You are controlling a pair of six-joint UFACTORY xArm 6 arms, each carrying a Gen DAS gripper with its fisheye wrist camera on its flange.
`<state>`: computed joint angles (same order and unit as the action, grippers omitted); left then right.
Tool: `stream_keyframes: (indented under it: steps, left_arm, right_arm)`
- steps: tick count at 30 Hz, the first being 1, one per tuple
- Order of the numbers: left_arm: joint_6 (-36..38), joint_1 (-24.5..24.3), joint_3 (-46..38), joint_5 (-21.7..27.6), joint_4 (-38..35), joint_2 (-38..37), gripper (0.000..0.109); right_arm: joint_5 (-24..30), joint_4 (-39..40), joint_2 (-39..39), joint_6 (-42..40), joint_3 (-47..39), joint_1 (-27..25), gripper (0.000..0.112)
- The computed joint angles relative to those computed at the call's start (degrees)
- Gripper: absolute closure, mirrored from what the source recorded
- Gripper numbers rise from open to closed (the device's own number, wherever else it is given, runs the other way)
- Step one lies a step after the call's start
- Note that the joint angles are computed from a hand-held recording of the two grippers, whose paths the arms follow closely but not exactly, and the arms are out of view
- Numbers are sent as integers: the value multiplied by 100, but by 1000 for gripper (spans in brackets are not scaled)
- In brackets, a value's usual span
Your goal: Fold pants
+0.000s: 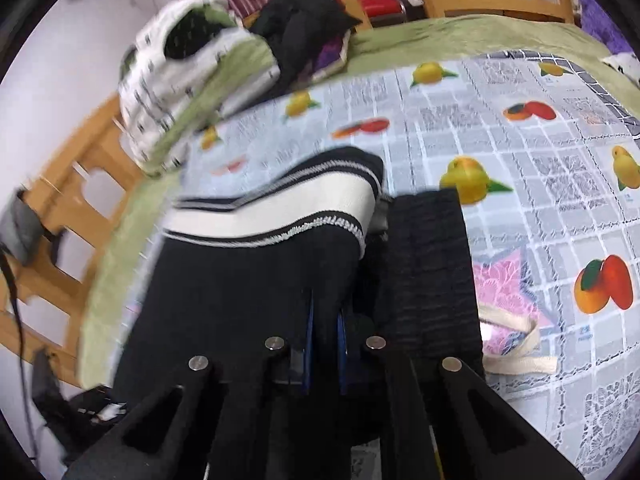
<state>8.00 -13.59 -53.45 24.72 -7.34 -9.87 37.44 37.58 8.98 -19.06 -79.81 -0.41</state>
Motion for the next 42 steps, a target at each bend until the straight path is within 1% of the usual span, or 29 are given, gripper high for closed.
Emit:
stream_keyframes:
  steps: [2,3,4,6,8,10,11,13,14,15,17,19,21,22,24,25,27,28,30,31,34,35,36,37,38,39,40,42]
  left_arm:
    - [783,0,-30,60,-941,-109,96]
    - [990,11,-74,163,-1179,-95,96]
    - [1034,22,-120,261,-1225,-39,96]
    - [801,11,-90,230,-973,59,96]
    - [636,-1,-19,162,-784,115,96]
    - [638,16,15,149,-678,91,96]
    - [595,-8,58,202,-603,11,95]
    - [842,60,81,442,-747,-164,93]
    - [1002,113,106,609,-873,-288,90]
    - [1246,209,120,809,-1102,-418,90]
    - [1504,379,175,1092,-1429,-656,90]
    - [1701,557,199,1294,-1894,-848,90]
    - [1874,646,94,1354,-2492,-845,90]
    - [1909,631,-50,1308,-2727,-713,90]
    - [1771,457,-426,1100,-2831,-301,90]
    - [1762,381,-563,1026,-2860,-133,90]
    - [1408,178,-795,814,-2470,238,90]
    - [1286,129,-829,829,-2316,335,90]
    - [770,60,-880,1011,-1727,586,90]
    - [509,28,-824,1069,-1512,698,90]
    - [472,-70,-468,715,-1472,525,90]
    - [460,-70,-495,780,-1447,507,90]
    - [428,-41,-566,897,-1520,520,90]
    - [404,4,-637,1016,-1648,537,90]
    - [415,45,-674,1098,-1767,542,90]
    - [419,88,-702,1174,-1889,532,90]
    - [405,129,-689,1218,-1961,477,90]
    - [239,162,-618,1200,-1864,341,89]
  right_arm:
    - [-172,53,-145,-81,67,-58,103]
    - [-306,-4,-197,-88,111,-98,103]
    - [-287,-131,-159,-41,73,-162,103]
    - [-54,-199,52,104,-55,-293,103]
    - [146,-472,363,428,-233,-354,102]
    - [-24,-198,384,188,-100,-380,100]
    - [33,-77,363,177,-103,-407,100]
    - [218,-284,227,476,-99,-432,95]
    - [234,-376,111,494,-12,-435,94]
    - [182,-510,-88,500,150,-410,92]
    - [4,-729,-562,369,576,-335,90]
    - [65,-680,-916,114,865,-315,81]
    - [145,-626,-1190,-119,1117,-279,80]
    - [179,-581,-1240,-216,1184,-257,80]
    - [205,-685,-1252,-251,1295,-173,80]
    - [228,-742,-1209,-239,1294,-148,80]
    - [265,-899,-1060,-224,1347,-119,80]
    - [258,-953,-1041,-200,1430,-122,80]
    - [213,-682,-1092,-409,1605,-182,80]
    - [300,-574,-1140,-425,1653,-238,80]
    - [438,-516,-1174,-227,1673,-299,80]
    - [401,-540,-1182,-101,1689,-283,80]
    - [375,-552,-1190,42,1696,-266,75]
    - [413,-484,-1182,131,1668,-256,66]
    - [452,-411,-1156,165,1626,-247,60]
    - [510,-337,-1146,217,1587,-228,48]
    - [534,-428,-1151,385,1566,-181,40]
    - [453,-1060,-1205,988,1582,-21,36]
